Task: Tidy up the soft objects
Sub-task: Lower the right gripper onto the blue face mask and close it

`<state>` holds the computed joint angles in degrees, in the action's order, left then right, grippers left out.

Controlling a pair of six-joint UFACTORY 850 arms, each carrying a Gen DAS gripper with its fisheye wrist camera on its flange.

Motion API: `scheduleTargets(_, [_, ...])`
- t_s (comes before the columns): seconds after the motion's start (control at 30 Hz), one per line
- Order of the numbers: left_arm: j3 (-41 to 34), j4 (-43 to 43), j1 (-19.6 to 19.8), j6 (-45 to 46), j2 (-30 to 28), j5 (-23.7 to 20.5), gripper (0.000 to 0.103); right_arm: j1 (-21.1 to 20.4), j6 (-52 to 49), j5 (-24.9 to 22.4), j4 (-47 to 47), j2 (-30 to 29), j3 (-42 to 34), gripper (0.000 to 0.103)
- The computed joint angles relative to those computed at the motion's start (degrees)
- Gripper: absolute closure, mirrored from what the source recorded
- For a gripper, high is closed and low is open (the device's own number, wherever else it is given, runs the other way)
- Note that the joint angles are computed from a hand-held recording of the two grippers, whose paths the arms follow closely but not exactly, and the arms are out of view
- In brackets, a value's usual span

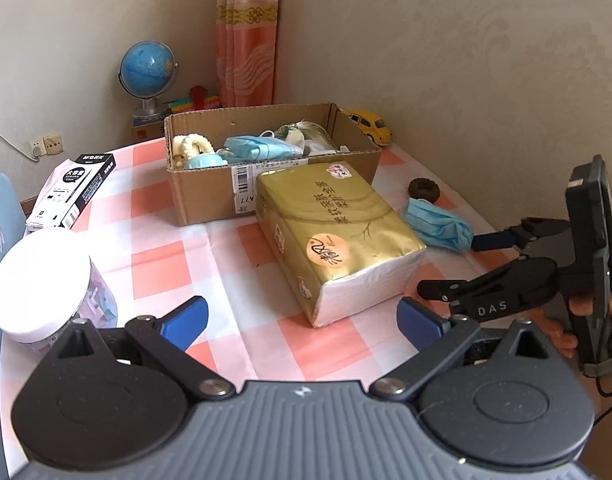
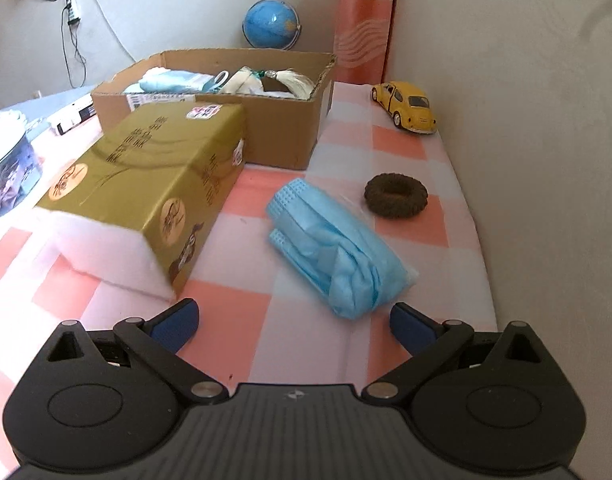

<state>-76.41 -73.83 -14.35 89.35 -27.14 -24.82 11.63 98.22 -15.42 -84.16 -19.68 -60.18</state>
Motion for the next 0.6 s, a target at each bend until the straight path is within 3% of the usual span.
scheduleTargets(0.1, [0.1,0.2,0.0,0.2,0.0,-0.2,0.003,0.6,4.4,-3.8,-6.7,0.0,0.1,0.001])
scheduleTargets(0.2, [0.0,0.7,0.0,0.0,0.0,-0.2,0.003,-0.1,5.8,-4.8,-9.9,-0.9,-1.2,0.002])
scheduleTargets(0.37, [-0.4,2.4,-0.1,-0.6,0.0,-0.8,0.003,-2.0,4.5,-2.1,-10.6,-3.5,-4.3,0.004])
scheduleTargets(0.47, [-0.5,2.5,-0.2,0.1,0.0,-1.0,0.003,-2.4,-2.9,1.0,-3.1,-3.6,-4.8,0.010])
scheduleTargets(0.6, [-1.2,4.1,-0.3,-0.3,-0.4,-1.3,0.003,-2.5,0.9,3.3,-6.2,-2.1,-2.9,0.022])
